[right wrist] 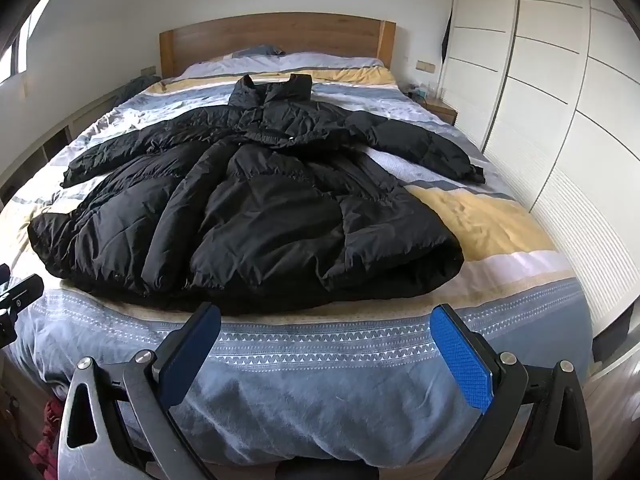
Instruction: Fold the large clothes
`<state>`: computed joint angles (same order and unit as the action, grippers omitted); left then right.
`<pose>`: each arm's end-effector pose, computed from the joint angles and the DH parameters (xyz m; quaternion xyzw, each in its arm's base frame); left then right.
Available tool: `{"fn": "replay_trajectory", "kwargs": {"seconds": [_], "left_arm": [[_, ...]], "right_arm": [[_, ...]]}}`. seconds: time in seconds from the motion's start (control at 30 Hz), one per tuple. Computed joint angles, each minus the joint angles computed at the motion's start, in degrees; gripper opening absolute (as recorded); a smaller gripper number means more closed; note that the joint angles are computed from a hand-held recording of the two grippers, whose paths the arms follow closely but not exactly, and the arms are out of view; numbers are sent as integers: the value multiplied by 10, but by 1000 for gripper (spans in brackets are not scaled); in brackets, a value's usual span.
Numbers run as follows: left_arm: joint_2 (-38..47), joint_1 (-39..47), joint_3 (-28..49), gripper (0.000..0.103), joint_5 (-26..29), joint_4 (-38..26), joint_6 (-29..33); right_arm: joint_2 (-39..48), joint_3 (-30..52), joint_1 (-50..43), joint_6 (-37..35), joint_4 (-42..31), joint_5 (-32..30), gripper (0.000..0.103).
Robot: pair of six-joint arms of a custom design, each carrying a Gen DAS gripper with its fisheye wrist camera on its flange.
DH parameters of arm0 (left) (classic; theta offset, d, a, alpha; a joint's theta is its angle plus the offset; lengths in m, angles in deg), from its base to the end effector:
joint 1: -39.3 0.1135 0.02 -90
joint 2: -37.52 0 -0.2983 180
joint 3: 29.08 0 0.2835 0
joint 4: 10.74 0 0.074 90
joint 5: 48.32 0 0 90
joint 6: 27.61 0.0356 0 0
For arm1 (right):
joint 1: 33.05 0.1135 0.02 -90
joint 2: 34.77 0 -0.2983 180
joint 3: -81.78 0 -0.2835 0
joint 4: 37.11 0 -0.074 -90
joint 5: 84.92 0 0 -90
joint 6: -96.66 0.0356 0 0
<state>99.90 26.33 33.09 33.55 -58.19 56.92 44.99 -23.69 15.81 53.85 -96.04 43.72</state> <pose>0.2338 -0.0487 0.2960 0.0353 0.9298 0.0075 0.3662 0.2099 0.2065 0.2896 0.0606 0.9208 -0.0588 0.3809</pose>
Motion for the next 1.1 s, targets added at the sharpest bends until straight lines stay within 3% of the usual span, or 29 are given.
{"fn": "replay_trajectory", "kwargs": {"seconds": [0.53,1.1], "left_arm": [[29,-7,10,93,-3,27,8],[76,-33,73,93,-40,-11,15]], "right_arm": [[20,11,-38,-67,38,-20,102],[-1,-25,-87,-82,79,-49,102]]}}
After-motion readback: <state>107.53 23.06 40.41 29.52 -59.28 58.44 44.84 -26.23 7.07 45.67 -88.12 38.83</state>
